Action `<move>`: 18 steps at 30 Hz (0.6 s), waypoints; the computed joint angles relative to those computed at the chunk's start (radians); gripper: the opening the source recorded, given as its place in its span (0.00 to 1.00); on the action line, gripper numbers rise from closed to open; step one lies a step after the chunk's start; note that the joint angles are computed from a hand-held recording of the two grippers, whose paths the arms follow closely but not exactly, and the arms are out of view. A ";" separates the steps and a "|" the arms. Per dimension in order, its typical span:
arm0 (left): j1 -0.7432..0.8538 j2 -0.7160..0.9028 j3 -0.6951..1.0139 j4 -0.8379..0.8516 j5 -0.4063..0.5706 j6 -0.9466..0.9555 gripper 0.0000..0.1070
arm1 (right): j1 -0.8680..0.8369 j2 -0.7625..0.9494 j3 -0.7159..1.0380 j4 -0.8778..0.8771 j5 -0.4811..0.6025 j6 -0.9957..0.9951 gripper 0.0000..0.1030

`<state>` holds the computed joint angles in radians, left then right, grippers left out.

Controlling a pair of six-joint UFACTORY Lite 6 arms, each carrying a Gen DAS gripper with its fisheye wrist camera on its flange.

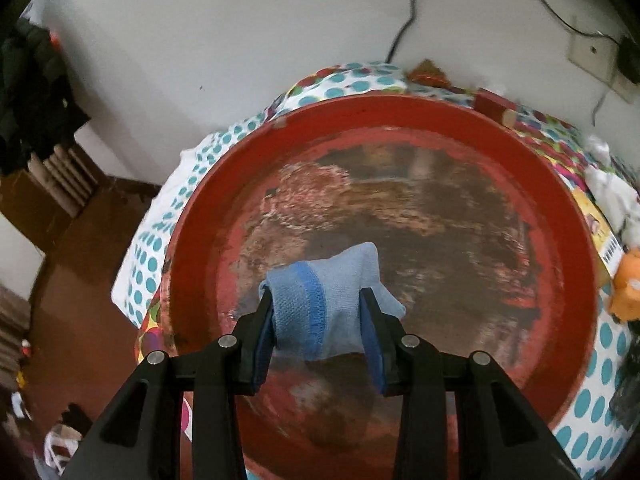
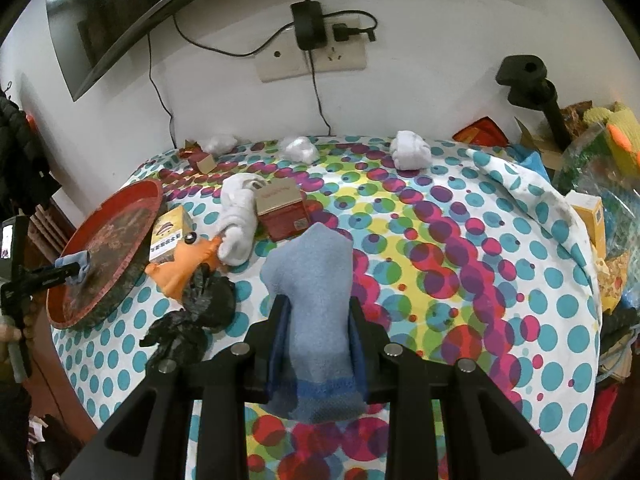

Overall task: Organize objects
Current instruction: 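Carry the sock in the left gripper over the red tray and release it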

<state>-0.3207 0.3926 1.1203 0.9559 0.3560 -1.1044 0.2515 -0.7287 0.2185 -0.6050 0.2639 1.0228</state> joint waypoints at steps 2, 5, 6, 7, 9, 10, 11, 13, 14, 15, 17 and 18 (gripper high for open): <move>0.026 0.017 0.009 -0.012 -0.014 0.019 0.35 | 0.056 0.032 0.024 -0.101 0.019 0.129 0.28; 0.048 0.022 -0.002 0.028 -0.028 -0.013 0.37 | 0.131 0.076 0.061 -0.212 0.050 0.273 0.28; 0.053 0.020 -0.009 0.044 -0.034 -0.026 0.38 | 0.154 0.093 0.074 -0.244 0.058 0.314 0.28; 0.054 0.022 -0.008 0.045 -0.036 -0.026 0.38 | 0.182 0.117 0.094 -0.279 0.069 0.361 0.28; 0.055 0.024 -0.006 0.057 -0.037 -0.040 0.38 | 0.223 0.162 0.129 -0.330 0.080 0.425 0.28; 0.057 0.023 -0.008 0.056 -0.041 -0.038 0.39 | 0.246 0.191 0.153 -0.358 0.087 0.459 0.28; 0.059 0.021 -0.010 0.053 -0.044 -0.033 0.40 | 0.262 0.213 0.169 -0.378 0.091 0.485 0.28; 0.064 0.012 -0.019 0.055 -0.055 -0.033 0.43 | 0.300 0.262 0.210 -0.423 0.099 0.543 0.28; 0.066 0.009 -0.022 0.060 -0.058 -0.037 0.44 | 0.318 0.292 0.234 -0.444 0.101 0.569 0.28; 0.066 0.004 -0.026 0.071 -0.056 -0.052 0.48 | 0.335 0.324 0.260 -0.465 0.104 0.595 0.28; 0.067 -0.020 -0.048 0.106 -0.064 -0.085 0.53 | 0.364 0.382 0.312 -0.491 0.107 0.629 0.28; 0.069 -0.032 -0.058 0.112 -0.070 -0.096 0.57 | 0.381 0.417 0.342 -0.509 0.108 0.649 0.28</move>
<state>-0.2519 0.3605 1.0628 1.0682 0.2858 -1.2003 0.6322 -0.3118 0.5607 -1.1139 0.3720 1.6714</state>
